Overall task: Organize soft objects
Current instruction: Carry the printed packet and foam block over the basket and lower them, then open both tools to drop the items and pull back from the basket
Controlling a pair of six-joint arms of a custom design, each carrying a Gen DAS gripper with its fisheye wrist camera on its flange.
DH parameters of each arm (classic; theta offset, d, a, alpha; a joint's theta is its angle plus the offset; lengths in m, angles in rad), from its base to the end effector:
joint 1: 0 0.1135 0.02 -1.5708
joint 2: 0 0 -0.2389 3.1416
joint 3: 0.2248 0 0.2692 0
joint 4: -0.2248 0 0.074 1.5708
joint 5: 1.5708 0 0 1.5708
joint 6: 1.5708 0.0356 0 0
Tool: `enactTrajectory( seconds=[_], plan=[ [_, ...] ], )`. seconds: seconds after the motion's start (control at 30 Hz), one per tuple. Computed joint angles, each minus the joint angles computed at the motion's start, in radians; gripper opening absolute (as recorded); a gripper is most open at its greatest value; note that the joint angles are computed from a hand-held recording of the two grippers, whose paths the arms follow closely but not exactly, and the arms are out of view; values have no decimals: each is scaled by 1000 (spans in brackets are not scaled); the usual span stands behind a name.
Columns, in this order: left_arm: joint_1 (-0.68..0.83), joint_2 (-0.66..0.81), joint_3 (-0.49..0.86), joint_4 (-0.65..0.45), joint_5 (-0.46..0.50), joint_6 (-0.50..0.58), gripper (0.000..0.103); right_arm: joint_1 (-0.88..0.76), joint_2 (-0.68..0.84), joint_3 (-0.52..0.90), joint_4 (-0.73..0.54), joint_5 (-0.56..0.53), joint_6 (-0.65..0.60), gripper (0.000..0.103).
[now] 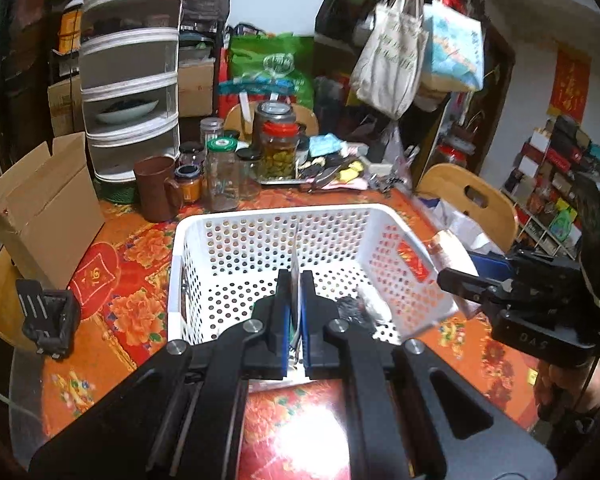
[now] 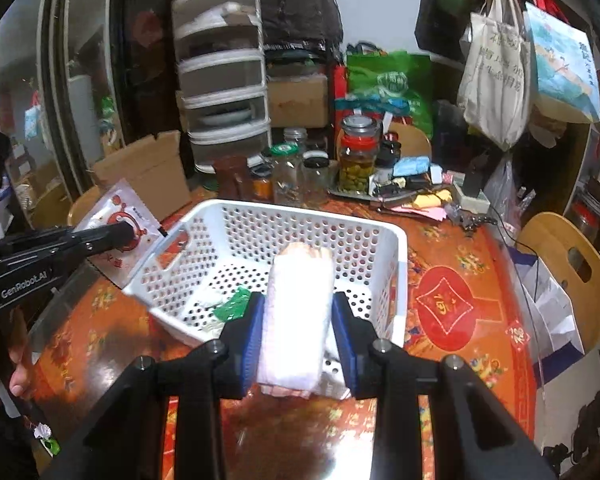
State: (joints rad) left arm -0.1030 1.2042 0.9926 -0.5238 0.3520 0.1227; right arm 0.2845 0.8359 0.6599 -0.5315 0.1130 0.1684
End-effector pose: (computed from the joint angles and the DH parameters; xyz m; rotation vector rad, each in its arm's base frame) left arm 0.2804 -0.0413 0.2680 0.4347 2.2408 -0.3947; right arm 0.2044 0.0556 0.2328 -0.0728 2.2741 0.1099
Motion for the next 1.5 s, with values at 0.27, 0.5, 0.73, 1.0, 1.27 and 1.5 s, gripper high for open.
enactTrajectory(
  seconds=[0.27, 0.5, 0.73, 1.0, 1.27, 1.5],
  plan=[
    [-95, 336, 199, 19, -150, -27, 4, -74, 369, 141, 109, -68, -31, 33],
    [-117, 544, 311, 14, -183, -31, 4, -40, 633, 260, 146, -69, -13, 33],
    [-101, 640, 348, 24, -194, -35, 4, -9, 719, 300, 153, -61, -5, 33],
    [-84, 657, 340, 27, -195, -14, 4, -14, 768, 329, 139, -55, 3, 33],
    [-88, 636, 309, 36, -171, -15, 13, -50, 716, 272, 184, -86, 21, 55],
    [-91, 543, 231, 82, -180, -19, 68, -62, 556, 197, 172, -76, 5, 82]
  ],
)
